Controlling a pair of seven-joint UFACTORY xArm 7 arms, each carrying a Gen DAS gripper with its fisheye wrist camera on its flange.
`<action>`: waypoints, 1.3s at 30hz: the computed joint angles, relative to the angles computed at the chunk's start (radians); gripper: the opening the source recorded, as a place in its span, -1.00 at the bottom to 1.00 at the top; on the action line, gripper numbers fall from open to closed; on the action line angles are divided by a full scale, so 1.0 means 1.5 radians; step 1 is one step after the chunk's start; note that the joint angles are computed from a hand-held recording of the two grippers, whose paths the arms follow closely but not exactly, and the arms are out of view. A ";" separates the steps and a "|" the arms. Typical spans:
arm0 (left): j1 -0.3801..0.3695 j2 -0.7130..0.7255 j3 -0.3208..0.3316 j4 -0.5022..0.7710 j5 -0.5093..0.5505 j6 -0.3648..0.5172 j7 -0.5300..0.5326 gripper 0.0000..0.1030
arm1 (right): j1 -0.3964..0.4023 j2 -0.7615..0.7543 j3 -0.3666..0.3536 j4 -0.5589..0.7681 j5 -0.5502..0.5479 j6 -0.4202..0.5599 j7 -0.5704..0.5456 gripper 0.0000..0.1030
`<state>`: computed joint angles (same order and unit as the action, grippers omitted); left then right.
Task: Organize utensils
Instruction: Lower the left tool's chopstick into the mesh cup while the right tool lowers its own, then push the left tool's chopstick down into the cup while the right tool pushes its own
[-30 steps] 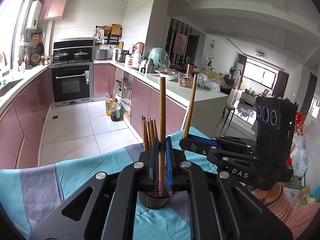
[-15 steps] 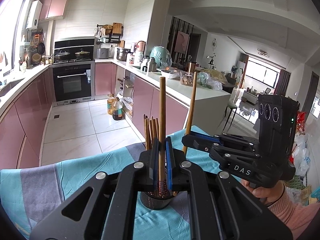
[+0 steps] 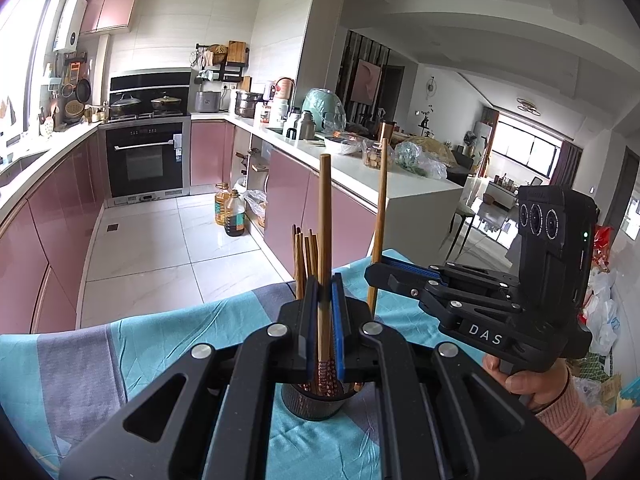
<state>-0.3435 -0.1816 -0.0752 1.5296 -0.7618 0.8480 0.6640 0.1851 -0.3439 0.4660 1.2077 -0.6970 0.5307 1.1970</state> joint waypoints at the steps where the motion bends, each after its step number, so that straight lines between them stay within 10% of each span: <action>1: 0.000 0.001 0.000 0.001 -0.001 0.001 0.001 -0.86 | 0.000 0.000 -0.001 0.000 0.000 -0.001 0.000 -0.89; 39: 0.003 0.010 -0.004 0.022 0.014 0.020 -0.018 -0.86 | 0.012 0.027 -0.013 -0.004 -0.031 -0.005 0.046 -0.89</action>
<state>-0.3395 -0.1672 -0.0814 1.5633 -0.7405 0.8777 0.6363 0.2029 -0.3035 0.4457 1.2015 -0.7442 0.5226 1.2658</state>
